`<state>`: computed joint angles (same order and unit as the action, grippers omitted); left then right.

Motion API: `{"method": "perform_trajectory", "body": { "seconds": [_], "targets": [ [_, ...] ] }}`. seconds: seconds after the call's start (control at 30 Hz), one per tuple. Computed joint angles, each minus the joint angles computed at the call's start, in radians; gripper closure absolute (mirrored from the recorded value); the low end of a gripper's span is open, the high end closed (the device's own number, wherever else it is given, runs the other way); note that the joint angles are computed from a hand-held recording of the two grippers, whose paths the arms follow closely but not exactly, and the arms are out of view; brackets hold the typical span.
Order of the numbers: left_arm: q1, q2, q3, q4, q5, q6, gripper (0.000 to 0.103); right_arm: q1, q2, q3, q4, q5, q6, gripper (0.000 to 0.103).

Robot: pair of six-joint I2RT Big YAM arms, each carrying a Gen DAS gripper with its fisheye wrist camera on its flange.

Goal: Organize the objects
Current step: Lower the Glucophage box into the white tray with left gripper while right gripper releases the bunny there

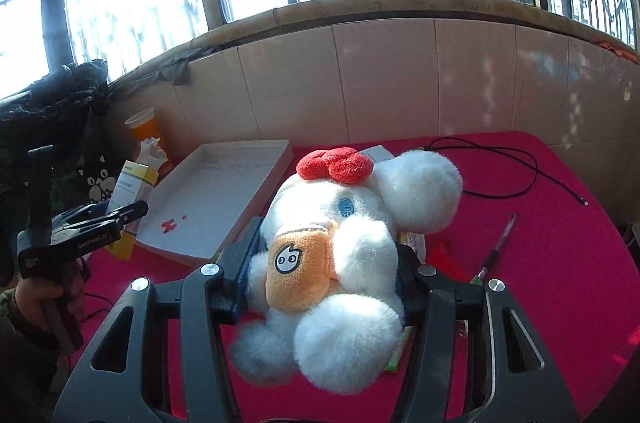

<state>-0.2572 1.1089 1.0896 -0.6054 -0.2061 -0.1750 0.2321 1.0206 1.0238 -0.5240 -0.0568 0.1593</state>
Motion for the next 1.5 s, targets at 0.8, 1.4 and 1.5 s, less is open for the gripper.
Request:
{"method": "perform_trajectory", "body": {
  "seconds": [0.8, 1.4, 1.5],
  "targets": [
    [0.159, -0.044, -0.005, -0.015, -0.025, 0.036, 0.044, 0.166, 0.19, 0.185, 0.02, 0.044, 0.0, 0.05],
    [0.201, 0.155, 0.181, -0.026, 0.054, 0.041, 0.044, 0.231, 0.49, 0.511, -0.127, 0.006, 0.057, 0.05],
    [0.209, 0.211, 0.215, -0.031, 0.077, 0.026, 0.044, 0.244, 0.557, 0.572, -0.156, 0.021, 0.053, 0.05]
  ]
}}
